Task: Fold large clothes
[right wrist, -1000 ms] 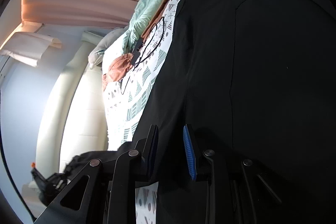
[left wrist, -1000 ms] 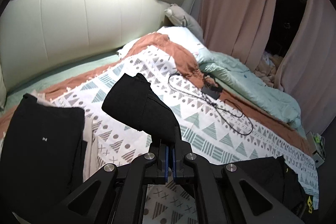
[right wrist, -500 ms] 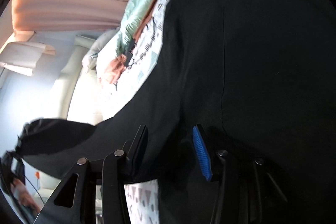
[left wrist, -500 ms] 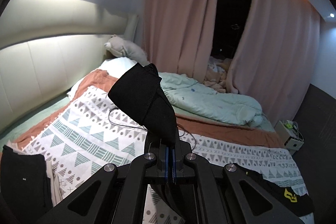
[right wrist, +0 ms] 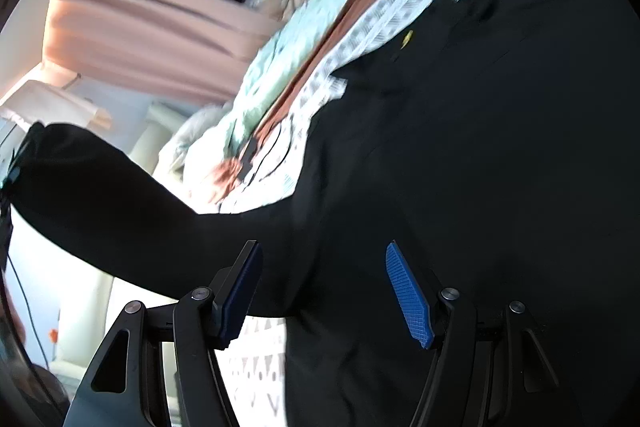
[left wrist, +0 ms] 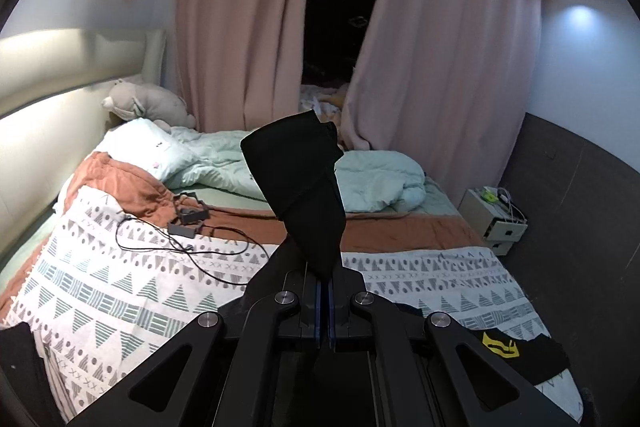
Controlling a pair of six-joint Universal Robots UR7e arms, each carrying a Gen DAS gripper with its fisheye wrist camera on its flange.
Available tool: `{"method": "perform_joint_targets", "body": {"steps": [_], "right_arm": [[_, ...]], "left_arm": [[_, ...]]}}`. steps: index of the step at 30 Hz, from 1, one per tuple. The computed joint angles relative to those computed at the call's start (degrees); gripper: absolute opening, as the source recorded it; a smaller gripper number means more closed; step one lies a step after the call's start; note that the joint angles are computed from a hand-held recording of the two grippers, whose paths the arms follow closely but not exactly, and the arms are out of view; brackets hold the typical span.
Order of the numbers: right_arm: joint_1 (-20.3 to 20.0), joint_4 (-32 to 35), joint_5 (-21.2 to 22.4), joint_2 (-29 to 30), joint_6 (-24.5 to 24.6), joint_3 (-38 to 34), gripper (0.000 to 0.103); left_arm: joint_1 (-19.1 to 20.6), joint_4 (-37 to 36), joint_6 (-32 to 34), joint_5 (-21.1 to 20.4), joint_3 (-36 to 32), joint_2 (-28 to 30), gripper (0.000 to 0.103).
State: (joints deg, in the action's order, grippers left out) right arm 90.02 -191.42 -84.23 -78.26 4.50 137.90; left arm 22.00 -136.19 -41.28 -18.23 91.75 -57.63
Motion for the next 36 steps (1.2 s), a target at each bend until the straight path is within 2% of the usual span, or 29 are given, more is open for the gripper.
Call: {"method": "perform_joint_targets", "body": {"steps": [4, 11, 19, 22, 23, 24, 25, 26, 27, 28, 30, 34, 36], "right_arm": [[-4.24, -1.5, -0.63, -5.19, 1.16, 4.09, 0.065], [-9.46, -1.34, 0.42, -7.68, 4.45, 4.71, 0.065], [-11.89, -1.33, 0.45, -9.5, 6.94, 3.25, 0.065], [-14.27, -0.9, 1.45, -11.02, 8.59, 3.64, 0.065], [-14.86, -0.83, 1.71, -11.34, 9.29, 3.72, 0.065], [-15.57, -0.56, 2.01, -11.9, 10.12, 3.81, 0.065], [-16.15, -0.53, 2.33, -12.35, 10.74, 4.02, 0.065], [-17.05, -0.5, 3.03, -13.1, 11.15, 4.41, 0.065], [-17.47, -0.73, 3.28, -13.35, 11.55, 4.55, 0.065], [-17.8, -0.71, 3.36, -13.73, 11.78, 4.59, 0.065], [-18.43, -0.47, 3.35, -14.5, 11.81, 4.65, 0.065], [-18.37, -0.15, 2.57, -15.04, 11.94, 4.56, 0.065], [-18.77, 1.22, 2.78, -16.39, 11.22, 4.77, 0.065]], "left_arm": [[0.59, -3.14, 3.6, -4.23, -3.79, 4.7, 0.001], [2.86, -4.85, 9.43, -10.35, -12.02, 14.33, 0.001], [6.12, -9.41, 15.29, -21.1, -18.77, 22.67, 0.001], [7.25, -7.17, 15.67, -26.9, -22.09, 25.33, 0.003], [7.53, -5.54, 15.36, -28.39, -23.12, 26.18, 0.006], [7.95, -4.09, 15.37, -30.63, -24.07, 27.03, 0.014], [8.37, -2.91, 15.36, -33.21, -24.53, 27.63, 0.031], [8.72, -2.75, 15.38, -35.29, -24.21, 27.85, 0.044], [8.88, -4.31, 15.54, -36.51, -22.67, 27.68, 0.069], [8.81, -6.53, 15.76, -36.64, -20.95, 27.37, 0.084], [8.66, -11.73, 16.16, -36.31, -16.79, 26.29, 0.087], [9.11, -14.16, 11.79, -36.77, -12.53, 24.47, 0.088], [8.56, -16.41, 9.57, -34.18, -8.0, 21.77, 0.088]]}}
